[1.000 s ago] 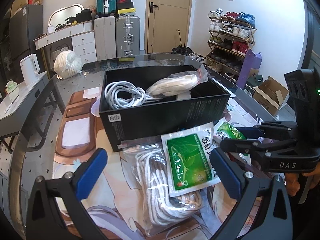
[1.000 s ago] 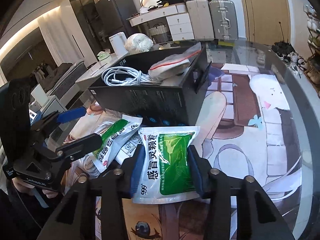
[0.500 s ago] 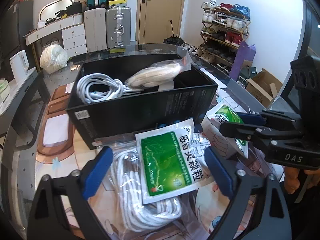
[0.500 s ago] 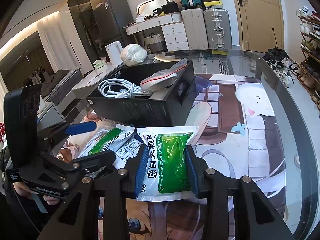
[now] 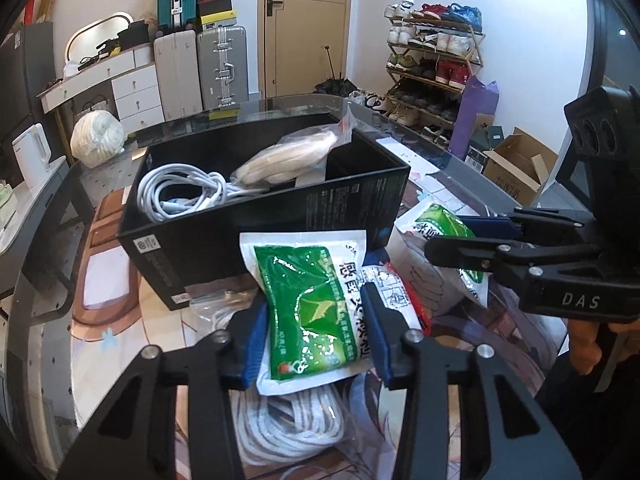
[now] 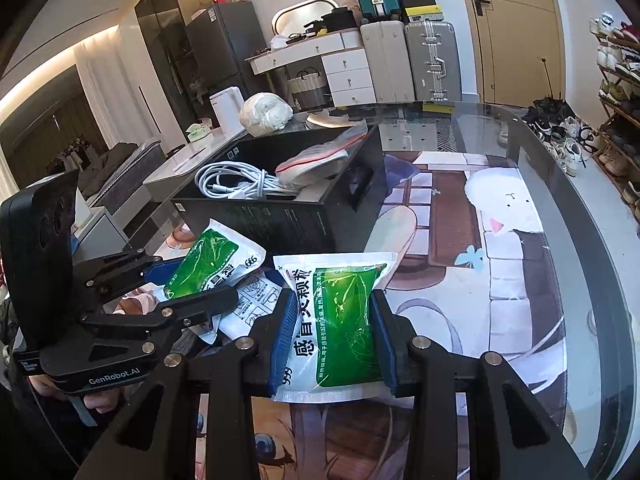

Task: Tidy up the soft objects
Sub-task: 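Close left gripper on green packet while right gripper holds its packet, then carry green packets over black box with both grippers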

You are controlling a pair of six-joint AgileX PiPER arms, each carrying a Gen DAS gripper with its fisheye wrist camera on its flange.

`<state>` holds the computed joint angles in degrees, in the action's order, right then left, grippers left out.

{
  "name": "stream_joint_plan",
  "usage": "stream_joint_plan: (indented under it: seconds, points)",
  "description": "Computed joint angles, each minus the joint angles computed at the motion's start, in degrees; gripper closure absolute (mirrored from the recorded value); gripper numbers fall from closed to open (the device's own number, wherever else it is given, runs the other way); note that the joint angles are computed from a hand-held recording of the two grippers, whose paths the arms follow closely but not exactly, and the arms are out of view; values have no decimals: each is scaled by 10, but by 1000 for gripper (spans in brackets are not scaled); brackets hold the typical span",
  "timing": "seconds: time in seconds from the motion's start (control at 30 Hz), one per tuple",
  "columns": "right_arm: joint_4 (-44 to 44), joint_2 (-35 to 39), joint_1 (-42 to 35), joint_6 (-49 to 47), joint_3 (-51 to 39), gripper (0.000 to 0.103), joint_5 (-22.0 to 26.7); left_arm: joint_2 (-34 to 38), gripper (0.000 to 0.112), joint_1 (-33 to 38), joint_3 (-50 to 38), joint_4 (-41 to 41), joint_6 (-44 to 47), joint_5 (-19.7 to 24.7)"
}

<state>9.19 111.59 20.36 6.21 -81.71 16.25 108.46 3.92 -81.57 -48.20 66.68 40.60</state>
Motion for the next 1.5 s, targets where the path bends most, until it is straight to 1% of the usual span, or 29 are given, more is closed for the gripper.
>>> stream_joint_plan:
  seconds: [0.17, 0.43, 0.5, 0.63, 0.7, 0.8, 0.93, 1.03, 1.17, 1.37, 1.5]
  points:
    - [-14, -1, 3, 11, 0, 66, -3, -3, 72, 12, 3, -20, 21, 10]
    - [-47, -18, 12, 36, 11, 66, -24, -12, 72, 42, 6, -66, 54, 36]
    - [-62, -26, 17, 48, 15, 66, -31, -13, 72, 48, 3, -74, 55, 44]
    - [-132, -45, 28, 111, 32, 66, -57, -17, 72, 64, -1, -98, 64, 54]
    - [-130, -49, 28, 109, 29, 66, -58, -18, 72, 67, -6, -105, 64, 56]
    - [-169, -52, 34, 147, 23, 66, -59, -17, 72, 73, -16, -112, 60, 60]
    - [-188, -47, 40, 166, -6, 66, -39, -7, 72, 85, -42, -111, 43, 73]
    - [-219, -45, 49, 191, -32, 66, -20, -3, 72, 83, -59, -104, 26, 67]
    - [-236, -44, 57, 200, -60, 66, 1, 0, 72, 81, -77, -99, 12, 63]
    - [-244, -29, 68, 191, -117, 66, 41, 0, 72, 77, -99, -93, -4, 52]
    - [-221, -16, 66, 159, -150, 66, 59, 12, 72, 76, -126, -83, -21, 45]
